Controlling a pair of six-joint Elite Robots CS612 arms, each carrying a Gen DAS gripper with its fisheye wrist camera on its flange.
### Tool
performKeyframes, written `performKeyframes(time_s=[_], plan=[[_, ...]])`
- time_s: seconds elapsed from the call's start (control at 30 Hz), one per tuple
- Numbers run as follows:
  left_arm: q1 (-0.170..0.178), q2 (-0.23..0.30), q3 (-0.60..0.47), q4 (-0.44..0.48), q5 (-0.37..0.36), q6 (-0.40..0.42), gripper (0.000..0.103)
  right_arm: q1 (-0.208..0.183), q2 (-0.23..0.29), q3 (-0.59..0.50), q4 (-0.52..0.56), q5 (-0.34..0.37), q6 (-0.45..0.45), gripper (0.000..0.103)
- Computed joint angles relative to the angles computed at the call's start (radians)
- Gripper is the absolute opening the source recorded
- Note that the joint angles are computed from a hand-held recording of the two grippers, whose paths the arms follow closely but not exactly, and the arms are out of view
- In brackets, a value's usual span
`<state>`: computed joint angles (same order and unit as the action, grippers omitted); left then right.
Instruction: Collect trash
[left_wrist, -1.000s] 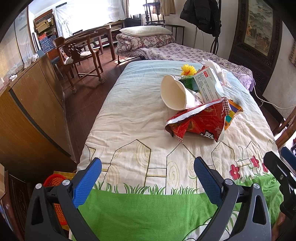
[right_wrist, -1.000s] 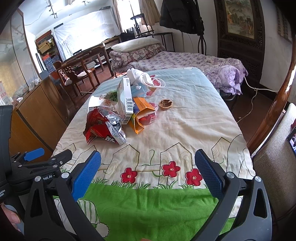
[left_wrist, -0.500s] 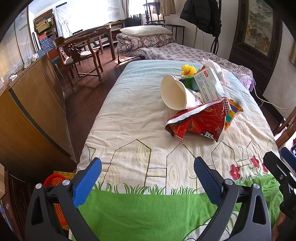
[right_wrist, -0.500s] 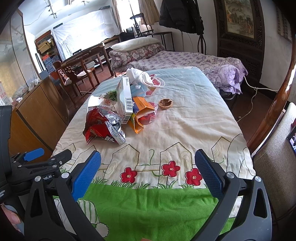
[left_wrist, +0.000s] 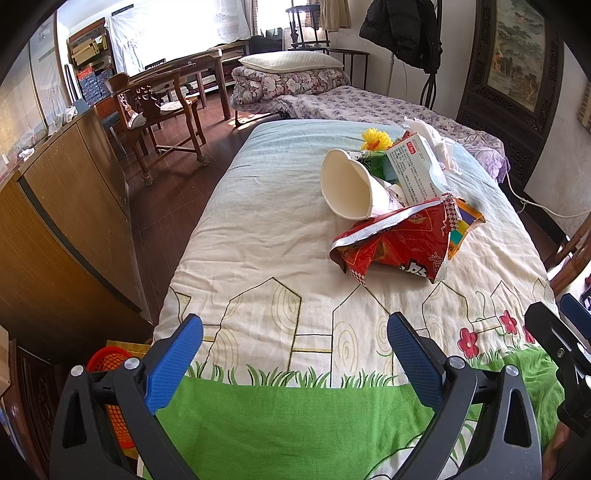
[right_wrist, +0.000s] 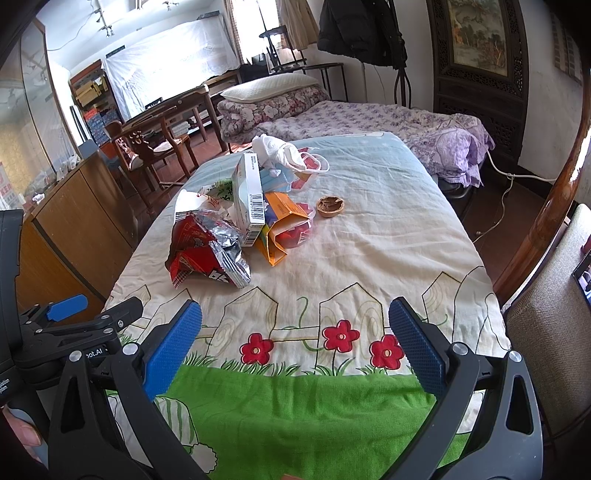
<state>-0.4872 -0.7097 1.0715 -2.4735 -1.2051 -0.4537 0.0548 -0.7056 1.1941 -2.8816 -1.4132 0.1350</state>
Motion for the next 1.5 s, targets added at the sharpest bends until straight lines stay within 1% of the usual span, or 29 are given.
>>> performKeyframes(time_s=[0.53,0.63,0.73,0.83,0.9,0.97,1.07,1.2,1.27,1.33,1.37,1.4,1.43,1.5], plan=[[0.0,0.0,0.0,-0.001,-0.002,0.0,0.097,0.0,0.0,-0.001,0.002,-0.001,0.0,0.097],[0.005,-0.002,-0.004,0.002,-0.025,-0.003,0.097,-0.001,0.0,0.001,-0.006,0.003,0.007,0.097],[0.011,-0.002,-0.003,-0.016,-0.065,0.013,0.097,-0.006,-0.006,0.017,-0.043,0.011,0.026,0.097],[0.018,0.004,-0.021,0.0,-0.123,0.043,0.097,-0.011,-0.007,0.032,-0.092,0.006,0.043,0.097],[0.021,0.01,-0.032,0.007,-0.148,0.059,0.097,-0.013,0.001,0.026,-0.088,0.0,0.05,0.097],[0.024,0.014,-0.038,-0.006,-0.162,0.071,0.097,-0.017,0.006,0.018,-0.077,0.016,0.063,0.097],[0.019,0.029,-0.064,-0.026,-0.134,0.144,0.097,-0.02,0.014,0.001,-0.042,0.036,0.075,0.097],[0.016,0.071,-0.14,-0.002,-0.159,0.305,0.097,-0.024,0.023,-0.01,-0.015,0.061,0.091,0.097],[0.009,0.093,-0.174,0.004,-0.127,0.378,0.097,-0.026,0.024,-0.012,-0.012,0.071,0.097,0.097],[0.011,0.11,-0.204,0.007,-0.142,0.423,0.097,-0.027,0.026,-0.015,-0.004,0.081,0.102,0.097],[0.012,0.119,-0.219,0.009,-0.156,0.445,0.096,-0.028,0.027,-0.021,0.009,0.086,0.106,0.097],[0.013,0.132,-0.241,0.017,-0.164,0.472,0.091,-0.029,0.029,-0.025,0.019,0.089,0.109,0.097],[0.012,0.144,-0.262,0.031,-0.154,0.494,0.086,-0.03,0.031,-0.03,0.028,0.094,0.112,0.097],[0.009,0.174,-0.317,0.08,-0.129,0.525,0.08,-0.031,0.033,-0.035,0.042,0.1,0.114,0.097]])
